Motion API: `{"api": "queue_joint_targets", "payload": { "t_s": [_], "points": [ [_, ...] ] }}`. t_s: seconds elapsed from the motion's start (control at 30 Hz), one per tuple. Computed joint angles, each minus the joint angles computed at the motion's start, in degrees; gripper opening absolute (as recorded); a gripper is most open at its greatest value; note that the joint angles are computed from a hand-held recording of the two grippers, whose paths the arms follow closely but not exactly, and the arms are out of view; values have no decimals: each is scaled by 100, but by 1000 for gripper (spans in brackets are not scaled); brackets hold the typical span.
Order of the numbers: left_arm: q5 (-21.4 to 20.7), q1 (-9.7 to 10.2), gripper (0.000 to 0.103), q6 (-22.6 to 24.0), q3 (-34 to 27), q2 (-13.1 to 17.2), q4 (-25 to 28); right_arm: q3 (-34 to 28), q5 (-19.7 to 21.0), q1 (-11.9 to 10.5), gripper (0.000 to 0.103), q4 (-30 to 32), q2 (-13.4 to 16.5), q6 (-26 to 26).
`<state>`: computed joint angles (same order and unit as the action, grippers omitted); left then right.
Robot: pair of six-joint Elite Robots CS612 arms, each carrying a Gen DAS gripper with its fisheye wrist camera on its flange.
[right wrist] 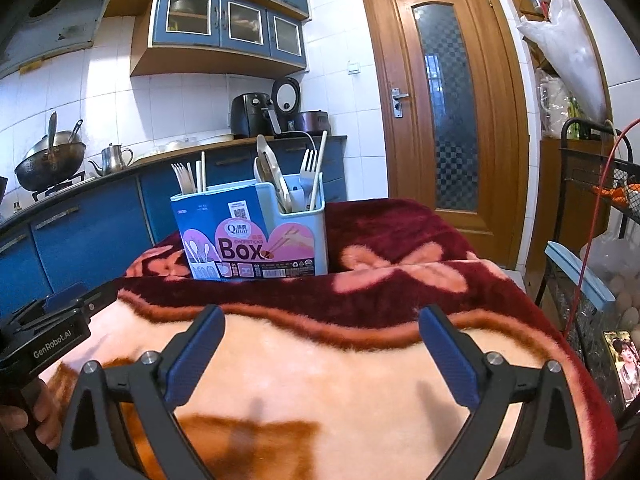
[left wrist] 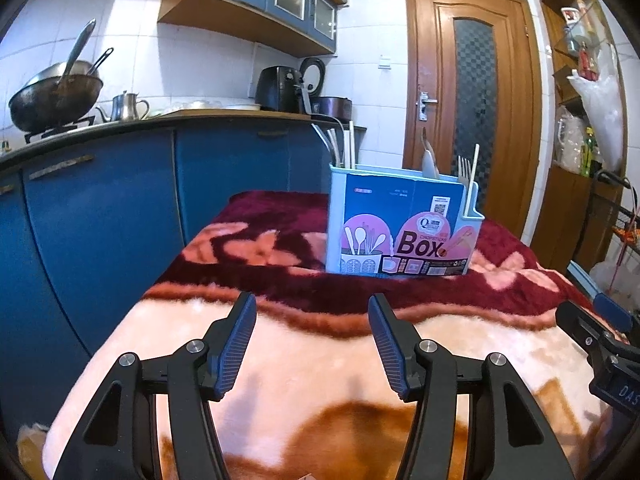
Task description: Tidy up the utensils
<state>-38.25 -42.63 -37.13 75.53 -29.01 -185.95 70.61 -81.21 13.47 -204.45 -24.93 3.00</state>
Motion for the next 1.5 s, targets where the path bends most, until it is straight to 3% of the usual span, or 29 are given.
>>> {"api": "queue_joint_targets", "payload": {
  "t_s": [1.5],
  "points": [
    [126,-16,60,-49,-17,3,133,-9,-12,2,99,29,5,15]
  ]
}}
